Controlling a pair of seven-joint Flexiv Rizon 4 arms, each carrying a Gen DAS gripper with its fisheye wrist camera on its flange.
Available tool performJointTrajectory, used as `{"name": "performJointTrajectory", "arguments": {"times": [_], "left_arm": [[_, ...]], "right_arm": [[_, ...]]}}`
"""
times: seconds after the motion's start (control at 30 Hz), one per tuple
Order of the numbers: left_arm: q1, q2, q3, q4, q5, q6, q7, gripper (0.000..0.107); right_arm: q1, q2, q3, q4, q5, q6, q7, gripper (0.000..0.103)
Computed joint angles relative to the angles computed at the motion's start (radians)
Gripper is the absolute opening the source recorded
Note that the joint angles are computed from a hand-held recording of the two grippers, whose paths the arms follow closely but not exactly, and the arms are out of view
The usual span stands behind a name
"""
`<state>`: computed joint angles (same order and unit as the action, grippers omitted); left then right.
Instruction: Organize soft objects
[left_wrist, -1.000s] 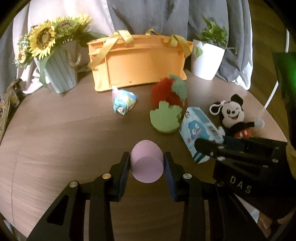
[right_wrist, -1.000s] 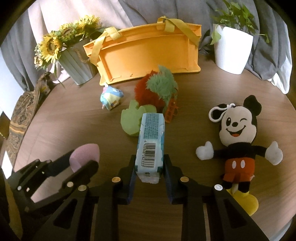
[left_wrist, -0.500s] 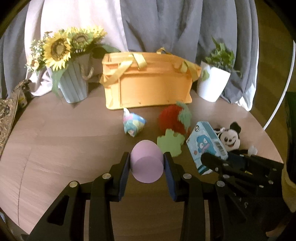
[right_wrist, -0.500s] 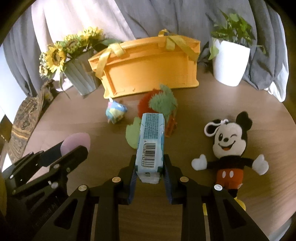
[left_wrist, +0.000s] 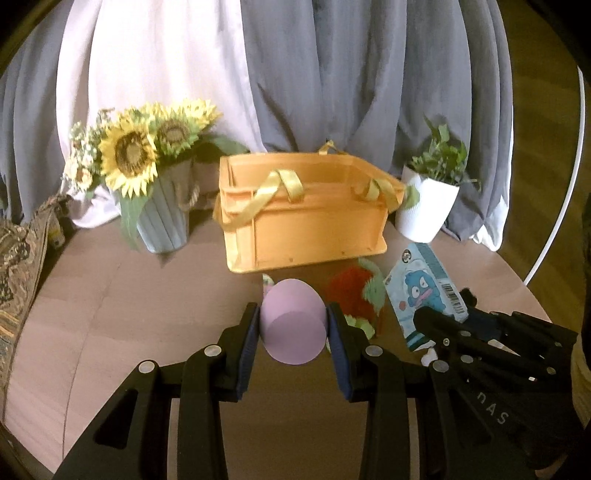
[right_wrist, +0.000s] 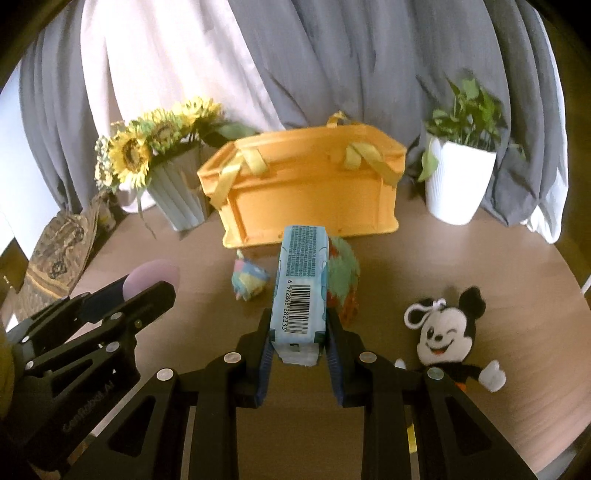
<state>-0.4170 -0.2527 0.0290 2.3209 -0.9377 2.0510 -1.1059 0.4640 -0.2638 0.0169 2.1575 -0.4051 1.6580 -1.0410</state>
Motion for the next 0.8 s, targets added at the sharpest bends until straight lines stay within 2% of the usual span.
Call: {"name": "performJointTrajectory", "arguments": {"times": [0.2, 0.3, 0.4, 0.6, 0.7, 0.8], "left_arm": [[0.059, 0.021, 0.005, -0.016, 0.107, -0.02, -0.033, 0.036], [0.1, 0.029, 0.005, -0.023, 0.193, -0.029, -0.072, 0.036], [0.131, 0.036, 0.008, -0.033, 0.264, -0.037, -0.104, 0.036], [0.163, 0.042, 0.021, -0.061, 0.347, -0.052, -0.137, 0.036], [0.161, 0.038, 0.032, -0.079, 0.356, -0.048, -0.133, 0.036], [0.151, 0.03, 0.042, -0.101, 0.35, -0.034, -0.124, 0.036]], "right_arm": [[0.186, 0.025, -0.218, 0.018, -0.055, 0.055, 0.083, 0.027], [0.334, 0.034, -0.381, 0.027, -0.06, 0.082, 0.114, 0.027], [0.449, 0.035, -0.499, 0.029, -0.027, 0.096, 0.104, 0.027], [0.583, 0.018, -0.625, 0.003, 0.055, 0.098, 0.071, 0.027], [0.593, 0.008, -0.631, -0.018, 0.093, 0.1, 0.043, 0.027], [0.548, 0.0, -0.579, -0.047, 0.122, 0.103, 0.01, 0.027]]}}
